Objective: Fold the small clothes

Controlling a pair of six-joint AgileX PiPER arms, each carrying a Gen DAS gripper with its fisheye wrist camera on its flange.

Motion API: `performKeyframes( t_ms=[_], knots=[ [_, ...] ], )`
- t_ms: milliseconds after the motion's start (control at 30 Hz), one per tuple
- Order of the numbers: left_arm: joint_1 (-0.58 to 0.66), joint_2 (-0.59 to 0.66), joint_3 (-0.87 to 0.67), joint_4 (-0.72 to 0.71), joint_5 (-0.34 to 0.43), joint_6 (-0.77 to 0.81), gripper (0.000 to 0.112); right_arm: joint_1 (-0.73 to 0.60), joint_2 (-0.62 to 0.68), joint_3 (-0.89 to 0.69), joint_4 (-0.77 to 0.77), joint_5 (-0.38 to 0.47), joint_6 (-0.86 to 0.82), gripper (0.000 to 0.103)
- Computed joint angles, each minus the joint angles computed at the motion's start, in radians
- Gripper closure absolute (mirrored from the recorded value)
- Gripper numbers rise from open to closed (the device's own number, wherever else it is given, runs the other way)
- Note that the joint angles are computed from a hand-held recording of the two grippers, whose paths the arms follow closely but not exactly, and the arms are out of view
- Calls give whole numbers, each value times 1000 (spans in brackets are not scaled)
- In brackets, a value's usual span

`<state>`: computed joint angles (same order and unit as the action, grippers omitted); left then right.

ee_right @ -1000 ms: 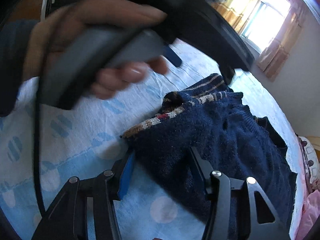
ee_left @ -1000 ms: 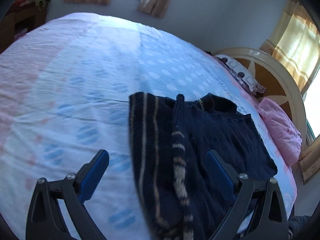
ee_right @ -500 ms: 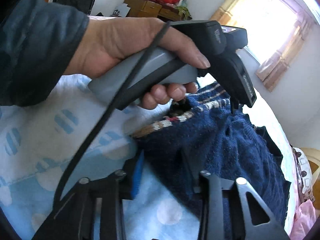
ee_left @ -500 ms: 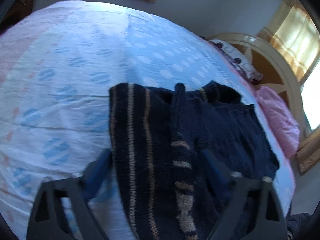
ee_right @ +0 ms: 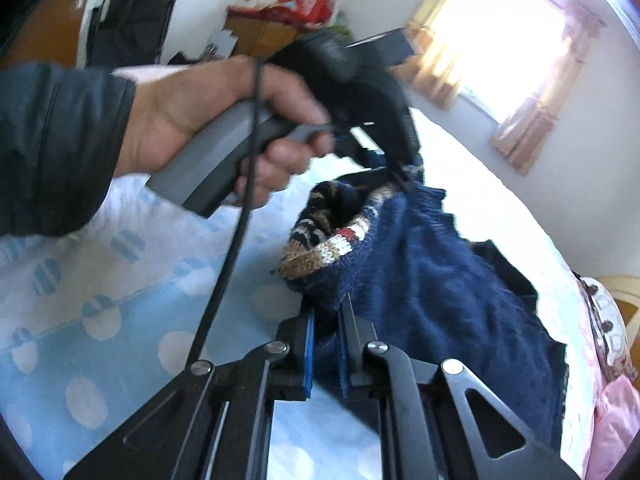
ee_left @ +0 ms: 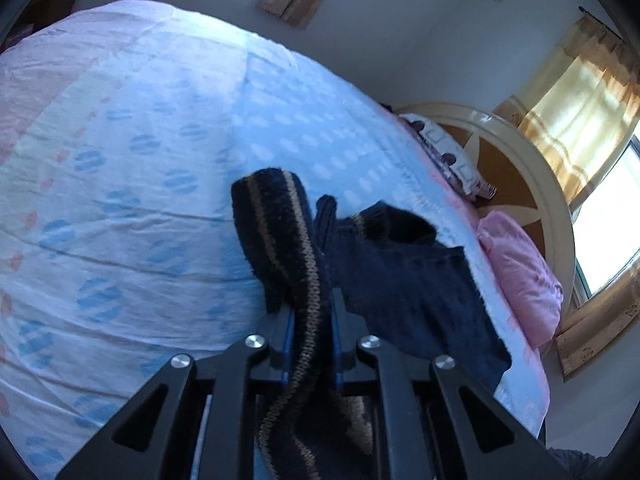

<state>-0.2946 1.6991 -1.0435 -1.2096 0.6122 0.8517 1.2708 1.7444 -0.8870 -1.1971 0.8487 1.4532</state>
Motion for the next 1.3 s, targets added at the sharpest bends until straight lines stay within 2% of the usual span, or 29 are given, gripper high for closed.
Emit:
performKeyframes(
  t_ms=[200,400,567,700,900,1033,1200,1300],
  knots=[
    [-37,-23,-2,-134,-9,12,98,27,-193,151,-28,82,117,95],
    [-156,-33,-53,-203,-100,15,99,37,-347,248,-35,143,149,95],
    [-245,4,-143,-191,-149,-36,99,106,-452,296,-4,251,154,95],
    [-317,52,-250,-94,-186,-150,99,116,-553,352,12,296,151,95],
    [-392,130,-379,27,-205,-284,99,98,-743,437,55,327,150,95],
    [-449,213,-498,162,-203,-424,99,73,-866,495,86,343,138,95],
    [-504,336,-672,337,-164,-606,99,-31,-1048,565,143,313,44,95],
    [-537,420,-787,428,-125,-705,99,-182,-1154,599,201,237,-77,95]
  ],
)
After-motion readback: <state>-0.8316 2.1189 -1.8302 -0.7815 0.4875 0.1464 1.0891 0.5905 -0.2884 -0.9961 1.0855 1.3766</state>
